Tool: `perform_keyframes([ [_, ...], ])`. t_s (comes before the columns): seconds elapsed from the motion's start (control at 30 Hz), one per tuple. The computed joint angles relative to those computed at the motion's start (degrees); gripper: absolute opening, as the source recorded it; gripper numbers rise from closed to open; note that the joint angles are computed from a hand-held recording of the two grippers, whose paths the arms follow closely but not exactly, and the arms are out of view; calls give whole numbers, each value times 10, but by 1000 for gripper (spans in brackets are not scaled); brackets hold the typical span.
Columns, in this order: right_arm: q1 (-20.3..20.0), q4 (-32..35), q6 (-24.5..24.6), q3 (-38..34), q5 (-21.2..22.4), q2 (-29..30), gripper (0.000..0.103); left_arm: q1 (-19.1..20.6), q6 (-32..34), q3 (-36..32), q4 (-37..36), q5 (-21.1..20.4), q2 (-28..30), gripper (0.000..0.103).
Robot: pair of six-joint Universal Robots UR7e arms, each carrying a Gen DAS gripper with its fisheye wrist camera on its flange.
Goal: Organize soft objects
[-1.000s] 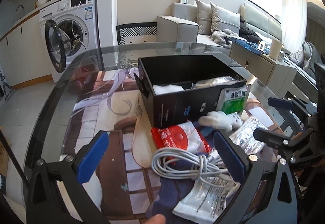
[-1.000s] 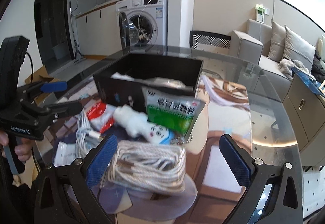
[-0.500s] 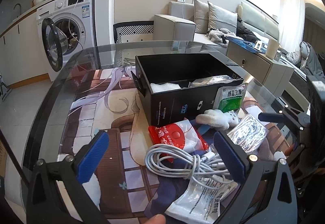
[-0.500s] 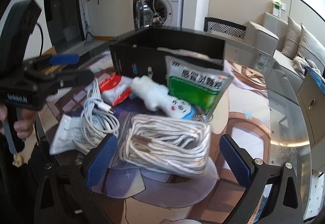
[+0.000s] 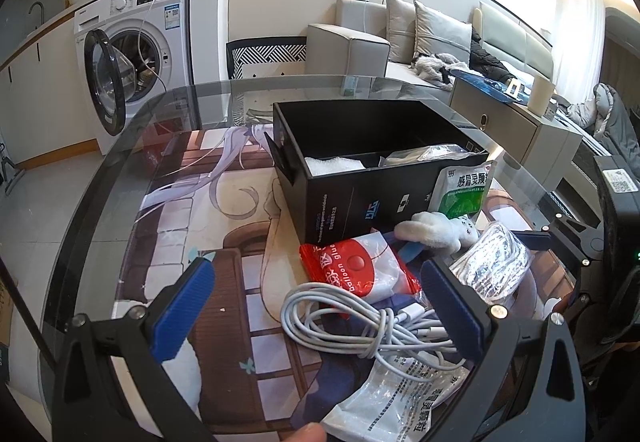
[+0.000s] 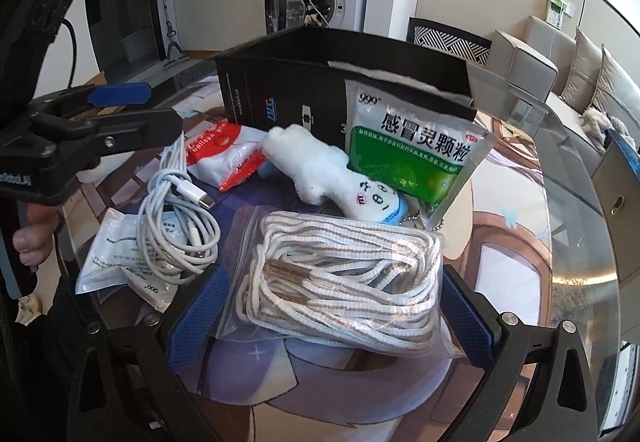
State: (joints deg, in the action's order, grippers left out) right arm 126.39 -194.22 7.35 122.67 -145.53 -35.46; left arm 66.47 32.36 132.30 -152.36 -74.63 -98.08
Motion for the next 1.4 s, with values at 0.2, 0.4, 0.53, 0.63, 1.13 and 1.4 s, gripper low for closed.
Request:
perform_keyframes([
  [0.2,-11,-13,-1,2,15,-4,102,1,2,1,-2,0,2,103],
  [0.4,-12,-48,-20,11,19,0,95,5,1,2,-3,-2,5,103],
  [0.53,-7,-63,-27,18,21,2,89,6,2,2,6,-6,4,103],
  [0.63,-5,-71,-35,23,25,0,85,4,4,4,12,-5,3,103],
  [1.13,14,-118,-48,52,34,-25,81,9,41,-24,141,-37,-6,103],
  [1.4,21,-115,-43,55,26,-31,81,12,54,-36,187,-56,-13,103],
])
